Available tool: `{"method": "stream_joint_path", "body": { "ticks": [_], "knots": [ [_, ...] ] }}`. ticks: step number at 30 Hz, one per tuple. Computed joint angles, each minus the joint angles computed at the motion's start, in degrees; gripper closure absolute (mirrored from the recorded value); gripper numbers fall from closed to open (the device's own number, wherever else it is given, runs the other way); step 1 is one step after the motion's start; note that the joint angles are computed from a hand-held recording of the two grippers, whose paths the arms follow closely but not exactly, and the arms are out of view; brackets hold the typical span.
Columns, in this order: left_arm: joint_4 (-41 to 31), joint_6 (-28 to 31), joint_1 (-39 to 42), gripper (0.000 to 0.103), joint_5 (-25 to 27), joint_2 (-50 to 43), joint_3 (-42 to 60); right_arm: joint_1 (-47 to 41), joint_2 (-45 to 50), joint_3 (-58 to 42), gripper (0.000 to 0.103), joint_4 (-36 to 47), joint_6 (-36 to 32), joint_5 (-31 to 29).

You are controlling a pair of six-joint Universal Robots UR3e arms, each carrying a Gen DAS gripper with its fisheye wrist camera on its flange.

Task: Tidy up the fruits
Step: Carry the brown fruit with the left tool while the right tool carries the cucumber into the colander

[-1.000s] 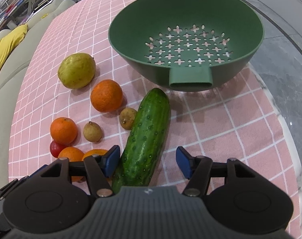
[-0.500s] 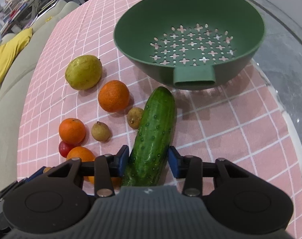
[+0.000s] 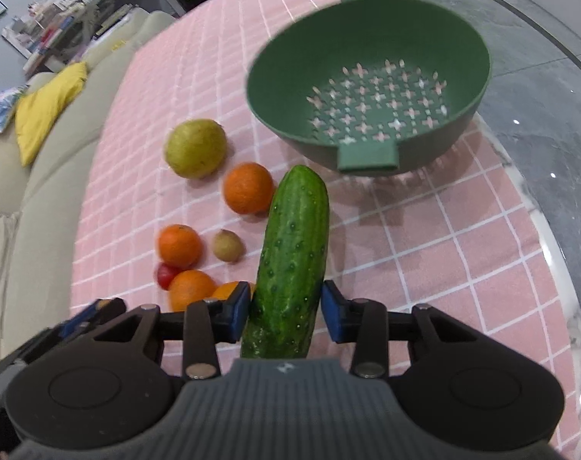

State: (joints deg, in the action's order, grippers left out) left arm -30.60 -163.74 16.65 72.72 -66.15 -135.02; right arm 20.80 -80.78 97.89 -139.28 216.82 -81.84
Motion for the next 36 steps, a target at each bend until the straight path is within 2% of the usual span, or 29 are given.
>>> {"method": "stream_joint_path", "body": {
  "ticks": [5,9,13,15,23,28,36],
  "knots": [
    [-3.0,-2.5,-3.0,0.075,-0.3,-1.3,4.9,-2.1,-5.2,-2.9,0.066,2.8,-3.0,1.6],
    [-0.8,-6.9,-10.1,0.075,2.0,-9.2,12.6,-6.7,-4.2,-10.2,0.066,7.1,-7.6,4.0],
    [0.8,-8.4,-17.7,0.075,3.9,-19.9,24.7,-12.4,-0.8,-16.2,0.066,9.3,-12.8,7.3],
    [1.0,-7.8,-21.3,0.075,4.6,-26.3,32.4,-15.2,1.0,-18.1,0.066,9.2,-14.6,8.1],
    [-3.0,-4.4,-30.0,0.075,7.6,-49.0,58.8,-22.8,6.2,-14.5,0.066,-2.4,-17.4,9.1],
    [-5.8,-2.7,-32.2,0.075,8.9,-57.2,66.7,-22.9,9.6,-13.6,0.066,-3.7,-19.3,8.8],
    [-10.4,1.9,-32.9,0.075,8.2,-60.9,69.3,-21.0,14.5,-16.2,0.066,0.3,-23.3,8.4]
  ]
}}
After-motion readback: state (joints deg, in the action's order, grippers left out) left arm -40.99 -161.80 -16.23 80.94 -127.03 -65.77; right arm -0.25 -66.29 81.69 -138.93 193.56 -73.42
